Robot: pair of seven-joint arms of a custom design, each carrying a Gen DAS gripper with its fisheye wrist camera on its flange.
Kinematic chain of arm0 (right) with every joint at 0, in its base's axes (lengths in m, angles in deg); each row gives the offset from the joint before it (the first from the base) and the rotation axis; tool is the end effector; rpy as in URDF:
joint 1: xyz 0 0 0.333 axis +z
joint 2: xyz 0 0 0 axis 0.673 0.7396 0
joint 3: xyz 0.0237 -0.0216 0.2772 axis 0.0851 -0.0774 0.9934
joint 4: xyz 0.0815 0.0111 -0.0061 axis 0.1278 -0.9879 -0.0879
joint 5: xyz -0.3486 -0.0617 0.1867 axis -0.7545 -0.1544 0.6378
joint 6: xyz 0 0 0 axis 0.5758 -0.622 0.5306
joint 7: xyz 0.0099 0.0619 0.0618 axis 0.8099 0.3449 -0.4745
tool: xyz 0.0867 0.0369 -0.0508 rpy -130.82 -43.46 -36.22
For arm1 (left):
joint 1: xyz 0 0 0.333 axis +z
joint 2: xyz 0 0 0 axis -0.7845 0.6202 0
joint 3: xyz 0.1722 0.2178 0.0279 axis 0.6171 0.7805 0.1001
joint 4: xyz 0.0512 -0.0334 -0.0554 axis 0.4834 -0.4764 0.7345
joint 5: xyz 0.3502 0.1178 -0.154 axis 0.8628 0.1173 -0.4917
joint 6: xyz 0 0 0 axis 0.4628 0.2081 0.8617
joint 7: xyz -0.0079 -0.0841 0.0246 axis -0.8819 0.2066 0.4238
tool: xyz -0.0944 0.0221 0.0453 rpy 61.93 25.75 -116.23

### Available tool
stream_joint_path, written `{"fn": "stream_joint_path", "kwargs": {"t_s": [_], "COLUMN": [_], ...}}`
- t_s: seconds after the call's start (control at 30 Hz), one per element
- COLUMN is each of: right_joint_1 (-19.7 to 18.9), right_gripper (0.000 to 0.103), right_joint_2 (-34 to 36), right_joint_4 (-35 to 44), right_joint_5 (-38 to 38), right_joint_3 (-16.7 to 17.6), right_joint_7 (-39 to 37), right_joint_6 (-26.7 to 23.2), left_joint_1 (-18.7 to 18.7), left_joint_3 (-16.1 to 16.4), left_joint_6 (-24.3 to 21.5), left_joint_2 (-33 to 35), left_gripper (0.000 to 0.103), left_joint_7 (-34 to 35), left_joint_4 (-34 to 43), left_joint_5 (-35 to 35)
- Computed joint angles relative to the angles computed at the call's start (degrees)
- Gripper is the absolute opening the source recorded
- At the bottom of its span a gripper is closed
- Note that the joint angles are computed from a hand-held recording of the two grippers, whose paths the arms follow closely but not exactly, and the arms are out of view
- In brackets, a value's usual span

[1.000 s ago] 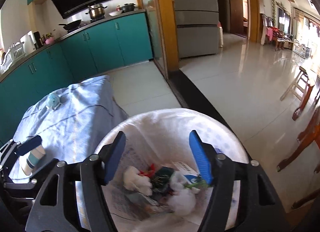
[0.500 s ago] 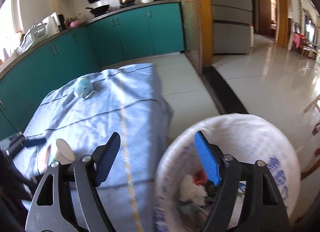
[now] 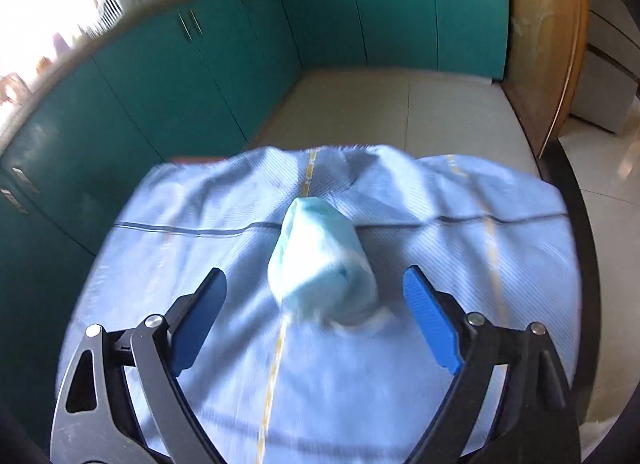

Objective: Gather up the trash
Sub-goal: 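Grasp the striped paper cup with the left gripper while the right gripper grasps the blue mask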

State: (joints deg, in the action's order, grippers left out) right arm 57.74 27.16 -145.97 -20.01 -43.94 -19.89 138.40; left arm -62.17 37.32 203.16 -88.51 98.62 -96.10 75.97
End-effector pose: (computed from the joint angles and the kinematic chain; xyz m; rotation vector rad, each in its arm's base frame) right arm 0.6765 0.2367 0.3044 -2.1972 1.2687 -0.1552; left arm 0.4161 -0.2158 0.2924 -1.5770 2.2069 -0.7688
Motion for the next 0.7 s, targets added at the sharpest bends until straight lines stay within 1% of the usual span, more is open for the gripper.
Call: {"fn": "stream_joint_path", "kwargs": {"t_s": [0.03, 0.07, 0.1, 0.13, 0.17, 0.2, 0.23, 0.27, 0.3, 0.33, 0.37, 0.4, 0.47, 0.53, 0.57, 0.6, 0.63, 0.67, 0.7], "right_joint_1": [1.4, 2.4, 3.1, 3.7, 4.0, 4.7, 4.6, 3.1, 1.8, 1.2, -0.3, -2.2, -5.2, -9.4, -10.5, -11.7, -12.2, -12.5, -12.9], "right_gripper": [0.088, 0.088, 0.088, 0.082, 0.064, 0.052, 0.045, 0.039, 0.038, 0.036, 0.036, 0.036, 0.036, 0.036, 0.036, 0.036, 0.036, 0.036, 0.036], "right_joint_2": [1.4, 2.2, 2.7, 2.8, 2.7, 2.4, 1.7, -0.1, -1.9, -3.3, -5.6, -8.4, -13.2, -19.3, -21.8, -24.6, -26.8, -28.3, -30.9], "right_joint_4": [1.7, 2.4, 2.5, 1.9, 1.5, 0.9, -0.4, -3.0, -5.4, -7.4, -10.6, -14.2, -20.1, -27.3, -30.2, -33.5, -35.9, -37.7, -40.8], "right_joint_5": [-2.0, -3.5, -4.8, -5.9, -6.7, -8.2, -8.6, -7.2, -5.8, -4.8, -2.6, 0.5, 7.1, 18.1, 22.8, 28.6, 32.7, 36.1, 41.7], "right_joint_3": [-1.2, -1.9, -2.5, -2.9, -3.1, -3.9, -3.8, -2.1, -1.0, -0.4, 0.9, 2.6, 4.8, 7.7, 8.3, 8.6, 8.3, 7.5, 6.7], "right_joint_7": [1.5, 2.2, 2.4, 2.7, 2.8, 3.5, 3.3, 0.9, -1.1, -2.4, -5.1, -8.5, -14.8, -25.8, -30.4, -35.7, -39.3, -42.5, -47.8], "right_joint_6": [-0.3, -0.1, 0.8, 1.6, 1.7, 1.4, 1.7, 2.8, 3.5, 4.2, 5.6, 7.3, 9.6, 11.8, 12.5, 13.1, 13.2, 13.0, 13.5], "left_joint_1": [-2.3, -2.5, -1.2, 0.1, 1.3, 2.5, 3.7, 4.4, 6.6, 7.7, 8.0, 8.1, 8.1, 8.5, 7.3, 7.5, 8.9, 8.2, 5.9], "left_joint_3": [1.9, 2.0, 0.8, -0.3, -1.4, -2.5, -3.4, -3.9, -5.6, -6.1, -6.3, -6.2, -6.2, -6.9, -5.9, -6.2, -7.6, -7.1, -4.8], "left_joint_6": [0.1, 0.0, -0.2, -0.4, -0.6, -0.6, -0.7, -0.9, -1.0, -0.8, -0.6, -0.3, 0.3, 0.3, 0.5, 0.5, 0.3, 0.5, 0.8], "left_joint_2": [-0.1, -0.1, -0.2, -0.2, -0.2, -0.3, -0.4, -0.6, -0.8, -0.8, -1.3, -1.7, -2.1, -2.7, -2.6, -2.8, -2.8, -2.7, -2.8], "left_gripper": [0.054, 0.054, 0.054, 0.053, 0.053, 0.053, 0.053, 0.052, 0.051, 0.049, 0.045, 0.039, 0.039, 0.039, 0.039, 0.039, 0.039, 0.039, 0.039], "left_joint_7": [2.3, 2.8, 1.7, 0.5, -0.9, -2.6, -4.6, -6.2, -10.1, -12.5, -14.2, -15.2, -16.2, -17.5, -16.4, -16.7, -19.0, -18.3, -16.2], "left_joint_4": [-0.4, -0.4, -0.3, -0.1, 0.1, 0.2, 0.3, 0.5, 0.7, 0.8, 0.5, 0.2, -0.2, -0.5, -0.7, -0.8, -0.4, -0.5, -0.9], "left_joint_5": [-2.7, -3.2, -1.9, -0.3, 1.4, 3.4, 5.5, 7.0, 10.8, 13.3, 15.0, 16.3, 18.0, 19.9, 19.2, 19.8, 22.4, 21.7, 19.4]}}
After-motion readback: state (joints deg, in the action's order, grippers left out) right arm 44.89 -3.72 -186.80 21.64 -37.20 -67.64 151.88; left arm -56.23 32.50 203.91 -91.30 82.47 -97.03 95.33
